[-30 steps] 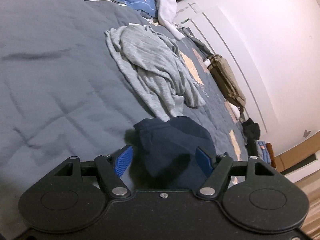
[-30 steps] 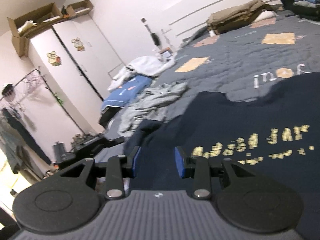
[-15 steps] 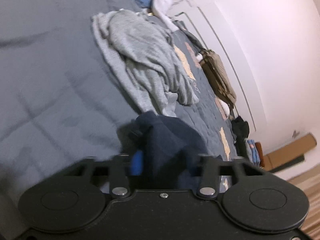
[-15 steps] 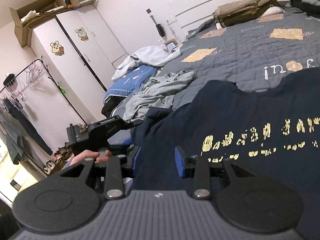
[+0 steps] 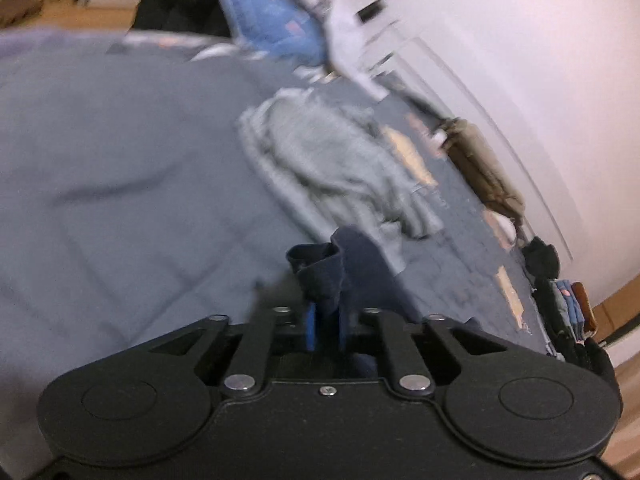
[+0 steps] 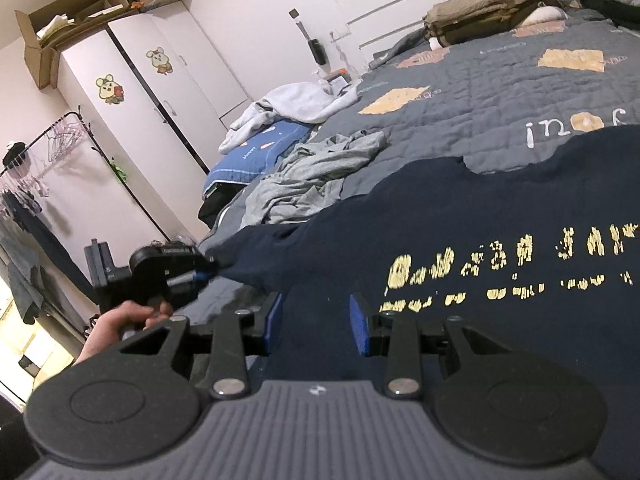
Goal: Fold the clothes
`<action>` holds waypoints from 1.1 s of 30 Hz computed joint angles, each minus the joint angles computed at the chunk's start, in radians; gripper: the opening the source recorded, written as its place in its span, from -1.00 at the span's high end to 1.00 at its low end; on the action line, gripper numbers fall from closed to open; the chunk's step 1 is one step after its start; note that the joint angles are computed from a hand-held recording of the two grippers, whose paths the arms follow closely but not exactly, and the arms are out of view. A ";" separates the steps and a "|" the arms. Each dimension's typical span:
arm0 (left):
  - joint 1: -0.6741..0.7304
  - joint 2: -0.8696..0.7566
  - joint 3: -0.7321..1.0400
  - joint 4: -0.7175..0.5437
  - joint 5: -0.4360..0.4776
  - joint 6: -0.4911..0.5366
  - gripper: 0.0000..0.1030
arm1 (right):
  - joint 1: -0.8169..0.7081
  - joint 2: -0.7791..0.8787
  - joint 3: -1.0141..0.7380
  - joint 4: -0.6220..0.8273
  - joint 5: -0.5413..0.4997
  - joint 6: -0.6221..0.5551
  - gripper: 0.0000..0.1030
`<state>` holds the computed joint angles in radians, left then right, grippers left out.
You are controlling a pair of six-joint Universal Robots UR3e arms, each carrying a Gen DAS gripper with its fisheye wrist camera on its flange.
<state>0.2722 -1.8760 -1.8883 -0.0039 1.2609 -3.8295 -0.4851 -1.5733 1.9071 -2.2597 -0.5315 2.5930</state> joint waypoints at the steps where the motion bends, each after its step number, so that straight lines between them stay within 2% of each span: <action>1: 0.017 -0.002 -0.010 0.015 -0.023 -0.004 0.44 | 0.002 0.004 -0.001 -0.005 -0.005 0.003 0.31; 5: 0.016 0.014 -0.011 0.012 0.030 0.038 0.05 | 0.009 0.014 -0.008 -0.018 -0.023 -0.004 0.31; 7: 0.001 0.000 0.015 0.040 0.071 0.091 -0.14 | 0.009 0.024 -0.008 -0.046 -0.029 0.022 0.31; 10: -0.015 -0.033 0.063 0.059 0.103 0.184 -0.17 | 0.008 0.034 -0.009 -0.043 -0.029 0.027 0.31; 14: -0.048 -0.102 0.126 0.064 0.095 0.265 -0.17 | 0.019 0.043 -0.004 -0.050 -0.045 0.023 0.31; 15: -0.057 -0.120 0.138 0.070 0.089 0.285 -0.16 | 0.024 0.048 -0.004 -0.051 -0.050 0.022 0.31; 16: -0.070 -0.131 0.143 0.076 0.100 0.299 -0.03 | 0.027 0.052 -0.005 -0.051 -0.055 0.021 0.31; 17: -0.074 -0.137 0.153 0.056 0.097 0.316 0.20 | 0.030 0.052 -0.003 -0.050 -0.059 0.020 0.31; 18: -0.078 -0.144 0.164 0.034 0.095 0.332 0.74 | 0.032 0.052 -0.002 -0.047 -0.062 0.017 0.31; 19: -0.069 -0.148 0.159 0.045 0.076 0.313 0.80 | 0.034 0.052 -0.001 -0.043 -0.065 0.014 0.31; 20: -0.059 -0.153 0.154 0.055 0.058 0.294 0.80 | 0.036 0.052 0.000 -0.039 -0.068 0.012 0.31; 22: -0.022 -0.134 0.094 0.164 0.037 0.206 0.86 | 0.035 0.051 0.001 -0.027 -0.074 0.003 0.31; 24: 0.024 -0.114 0.032 0.295 0.011 0.078 0.87 | 0.030 0.050 0.003 -0.023 -0.072 -0.002 0.31; 26: 0.022 -0.080 0.002 0.299 0.073 0.048 0.89 | 0.026 0.050 0.002 -0.020 -0.071 -0.001 0.31; 28: 0.012 -0.063 0.014 0.214 0.134 0.106 0.89 | 0.022 0.051 0.001 -0.016 -0.068 0.001 0.31; 30: 0.043 -0.056 0.009 0.162 0.076 0.079 0.86 | 0.022 0.055 -0.001 -0.016 -0.068 0.004 0.31; 32: 0.060 -0.056 0.019 0.133 0.039 0.079 0.75 | 0.026 0.063 -0.006 -0.017 -0.071 0.007 0.31; 33: 0.062 -0.059 0.029 0.132 0.030 0.091 0.54 | 0.027 0.064 -0.010 -0.007 -0.072 -0.001 0.31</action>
